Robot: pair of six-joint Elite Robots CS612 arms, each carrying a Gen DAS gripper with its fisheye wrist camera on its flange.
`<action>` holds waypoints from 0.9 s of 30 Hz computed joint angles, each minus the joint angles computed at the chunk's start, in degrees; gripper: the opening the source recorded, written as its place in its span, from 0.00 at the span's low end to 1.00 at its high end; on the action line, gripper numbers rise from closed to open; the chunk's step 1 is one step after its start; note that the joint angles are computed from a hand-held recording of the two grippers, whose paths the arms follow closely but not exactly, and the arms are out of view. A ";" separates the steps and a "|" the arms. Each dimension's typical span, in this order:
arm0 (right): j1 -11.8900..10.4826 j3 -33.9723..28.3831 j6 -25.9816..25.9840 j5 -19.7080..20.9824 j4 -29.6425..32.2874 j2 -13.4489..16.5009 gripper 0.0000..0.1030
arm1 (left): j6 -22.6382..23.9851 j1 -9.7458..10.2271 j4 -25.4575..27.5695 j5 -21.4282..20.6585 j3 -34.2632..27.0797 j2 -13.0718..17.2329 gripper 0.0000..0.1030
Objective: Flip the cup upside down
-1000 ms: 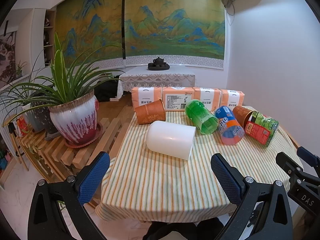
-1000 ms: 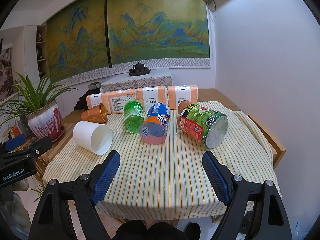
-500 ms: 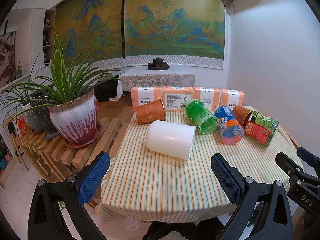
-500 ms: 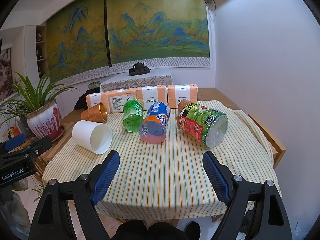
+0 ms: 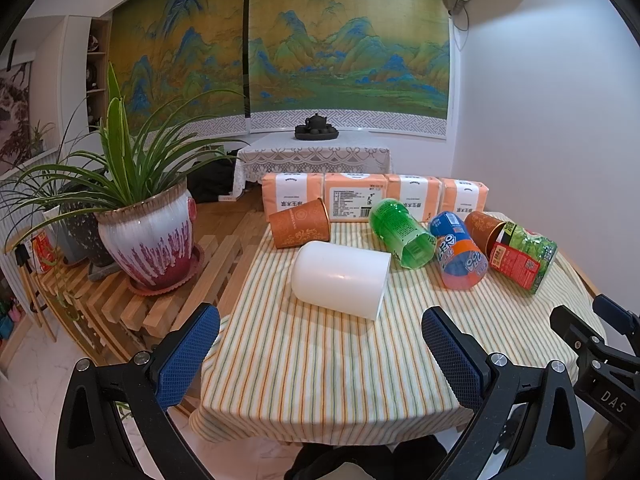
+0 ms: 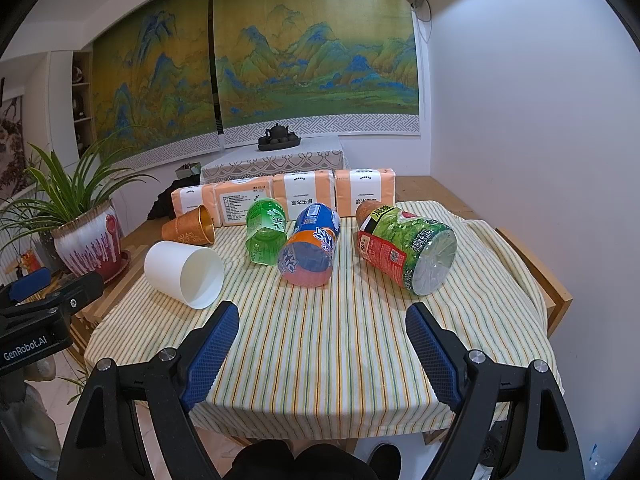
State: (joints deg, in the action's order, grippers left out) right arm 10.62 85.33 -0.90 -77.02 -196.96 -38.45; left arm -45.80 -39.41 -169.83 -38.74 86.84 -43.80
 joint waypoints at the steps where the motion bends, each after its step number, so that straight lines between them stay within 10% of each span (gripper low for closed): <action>1: 0.00 -0.05 0.01 -0.01 0.02 0.04 0.80 | -0.03 -0.01 0.05 0.02 0.03 -0.04 0.99; 27: -0.16 -0.53 0.00 0.30 0.77 0.58 0.81 | -0.90 0.65 1.45 -2.28 -0.82 0.39 0.99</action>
State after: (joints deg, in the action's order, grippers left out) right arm 10.46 84.80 -0.90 -76.73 -196.19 -37.86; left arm -46.71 -38.77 -168.38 -41.03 86.01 -43.41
